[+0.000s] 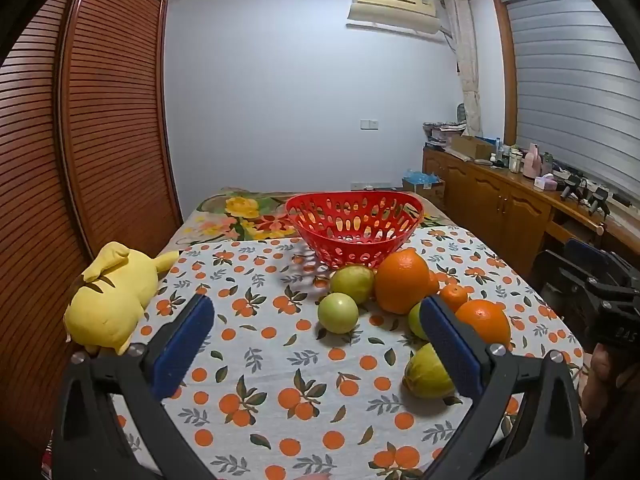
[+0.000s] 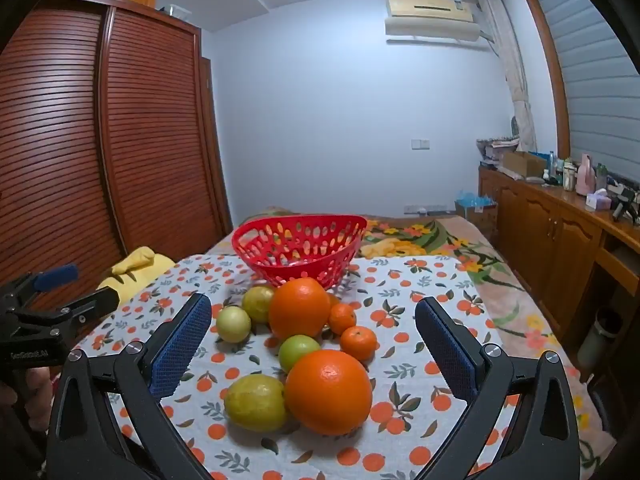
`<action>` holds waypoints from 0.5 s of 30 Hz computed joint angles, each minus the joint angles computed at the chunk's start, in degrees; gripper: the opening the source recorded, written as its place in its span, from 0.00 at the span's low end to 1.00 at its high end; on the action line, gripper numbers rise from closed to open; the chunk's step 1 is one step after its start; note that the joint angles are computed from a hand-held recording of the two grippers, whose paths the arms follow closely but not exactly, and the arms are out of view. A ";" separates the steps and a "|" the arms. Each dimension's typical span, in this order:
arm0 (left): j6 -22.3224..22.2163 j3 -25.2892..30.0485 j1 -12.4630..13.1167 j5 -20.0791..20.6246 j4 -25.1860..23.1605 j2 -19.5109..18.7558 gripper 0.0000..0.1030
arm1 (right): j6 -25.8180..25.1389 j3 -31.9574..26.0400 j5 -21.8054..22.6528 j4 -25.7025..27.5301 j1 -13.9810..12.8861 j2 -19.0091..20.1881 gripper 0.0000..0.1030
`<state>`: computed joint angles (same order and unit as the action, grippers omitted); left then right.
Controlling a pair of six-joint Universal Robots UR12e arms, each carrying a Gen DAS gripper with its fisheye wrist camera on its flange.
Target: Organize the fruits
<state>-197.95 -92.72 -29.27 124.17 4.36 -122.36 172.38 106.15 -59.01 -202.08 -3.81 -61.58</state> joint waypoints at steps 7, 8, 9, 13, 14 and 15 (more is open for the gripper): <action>-0.81 -0.51 0.07 0.24 0.03 0.20 1.00 | -0.45 0.00 -0.24 -0.22 0.07 0.07 1.00; -0.83 -0.66 0.11 0.13 0.13 0.28 1.00 | -0.52 0.01 -0.19 -0.28 0.07 0.08 1.00; -0.91 -0.84 0.16 0.06 0.24 0.35 1.00 | -0.50 0.02 -0.28 -0.27 0.09 0.07 1.00; -0.50 0.05 -0.17 0.46 -0.49 0.09 1.00 | -0.41 0.03 -0.12 -0.27 0.05 0.06 1.00; -0.43 0.00 -0.11 0.24 -0.47 0.14 1.00 | -0.43 0.04 -0.22 -0.30 0.07 0.06 1.00; -0.47 -0.01 -0.12 0.26 -0.50 0.14 1.00 | -0.43 0.04 -0.22 -0.30 0.07 0.06 1.00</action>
